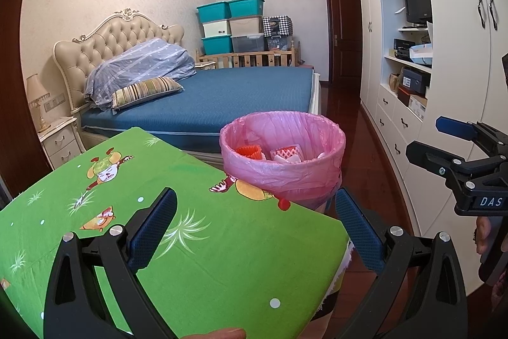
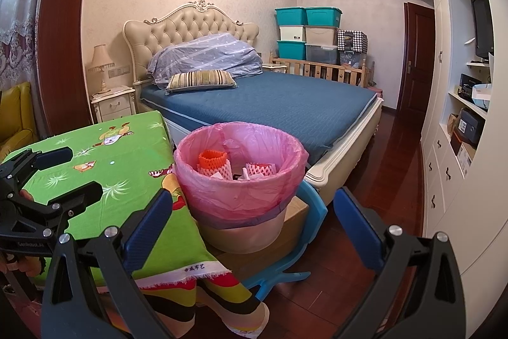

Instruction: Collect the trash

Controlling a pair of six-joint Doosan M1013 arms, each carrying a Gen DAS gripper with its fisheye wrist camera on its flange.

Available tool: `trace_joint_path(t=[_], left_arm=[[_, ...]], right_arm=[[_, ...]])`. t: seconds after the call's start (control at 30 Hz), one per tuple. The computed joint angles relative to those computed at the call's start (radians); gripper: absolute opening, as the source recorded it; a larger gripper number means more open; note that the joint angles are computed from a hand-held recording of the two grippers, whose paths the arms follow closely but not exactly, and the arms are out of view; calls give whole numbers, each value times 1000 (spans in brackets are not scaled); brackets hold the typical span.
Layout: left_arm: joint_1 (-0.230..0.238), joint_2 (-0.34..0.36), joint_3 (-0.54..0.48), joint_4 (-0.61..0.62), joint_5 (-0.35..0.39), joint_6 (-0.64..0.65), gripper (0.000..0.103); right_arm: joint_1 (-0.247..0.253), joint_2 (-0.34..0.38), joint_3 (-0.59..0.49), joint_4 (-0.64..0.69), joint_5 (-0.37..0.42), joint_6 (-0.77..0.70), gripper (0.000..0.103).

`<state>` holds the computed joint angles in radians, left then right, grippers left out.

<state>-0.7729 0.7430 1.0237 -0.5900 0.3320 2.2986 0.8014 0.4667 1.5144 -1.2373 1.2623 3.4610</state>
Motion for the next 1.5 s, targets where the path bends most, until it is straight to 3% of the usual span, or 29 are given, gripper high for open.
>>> trace_joint_path(t=[0.73,1.13,1.3,1.5], left_arm=[[6,-1,9,-103,8,129,95],[13,11,-15,-140,78,169,95],[12,4,3,-152,40,176,95],[23,-3,5,-163,58,178,95]], right_arm=[[0,2,-1,0,-3,4,99],[4,12,-13,3,4,-3,99],[5,17,-19,14,8,-7,99],[5,26,-42,14,2,-31,99]])
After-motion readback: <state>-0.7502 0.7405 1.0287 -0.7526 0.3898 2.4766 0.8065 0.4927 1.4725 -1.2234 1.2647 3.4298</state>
